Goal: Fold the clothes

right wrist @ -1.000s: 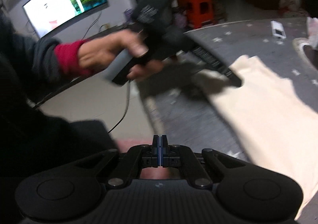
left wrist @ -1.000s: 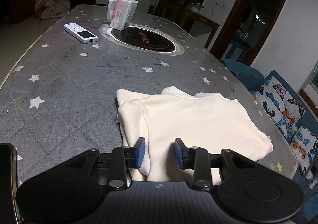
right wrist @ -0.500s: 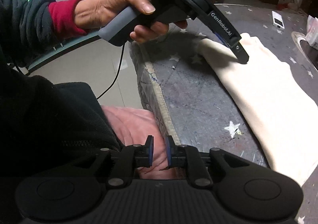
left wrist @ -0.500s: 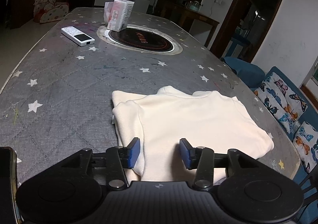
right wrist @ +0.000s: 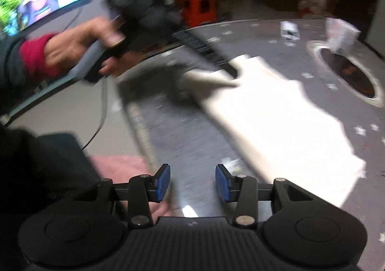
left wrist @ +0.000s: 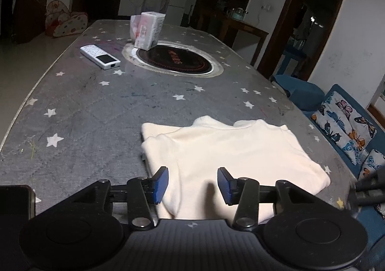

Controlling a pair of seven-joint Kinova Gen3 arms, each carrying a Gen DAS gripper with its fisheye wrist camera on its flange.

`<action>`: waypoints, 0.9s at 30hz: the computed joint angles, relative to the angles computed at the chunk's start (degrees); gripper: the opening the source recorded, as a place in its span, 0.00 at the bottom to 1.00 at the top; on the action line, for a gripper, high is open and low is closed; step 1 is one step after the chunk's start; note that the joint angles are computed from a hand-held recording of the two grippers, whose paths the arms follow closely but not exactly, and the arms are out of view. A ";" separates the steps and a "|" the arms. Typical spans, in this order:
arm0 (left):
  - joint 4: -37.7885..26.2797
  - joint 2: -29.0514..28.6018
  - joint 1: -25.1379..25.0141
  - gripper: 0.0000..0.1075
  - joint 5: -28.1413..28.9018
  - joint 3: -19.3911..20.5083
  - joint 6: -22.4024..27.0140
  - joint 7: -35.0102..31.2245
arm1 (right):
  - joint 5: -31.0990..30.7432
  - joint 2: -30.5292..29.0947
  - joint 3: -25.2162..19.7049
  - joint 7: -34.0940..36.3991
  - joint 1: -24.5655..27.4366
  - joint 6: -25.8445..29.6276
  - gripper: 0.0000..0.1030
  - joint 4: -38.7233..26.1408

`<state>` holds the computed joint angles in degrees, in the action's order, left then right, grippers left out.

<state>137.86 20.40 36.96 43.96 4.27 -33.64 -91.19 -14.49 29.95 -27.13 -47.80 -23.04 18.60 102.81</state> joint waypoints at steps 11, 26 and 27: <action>-2.63 2.76 3.93 0.36 3.06 -1.84 1.87 -6.89 | 2.50 3.36 7.49 -14.38 -2.78 -7.54 0.40 -1.58; -3.72 2.58 5.45 0.38 5.59 -0.50 3.58 -11.62 | 10.23 4.57 9.86 -23.63 -7.82 -10.19 0.40 -2.89; -3.84 2.40 5.62 0.38 6.02 -0.73 3.92 -12.11 | 10.60 4.37 9.83 -24.02 -7.83 -10.25 0.40 -2.75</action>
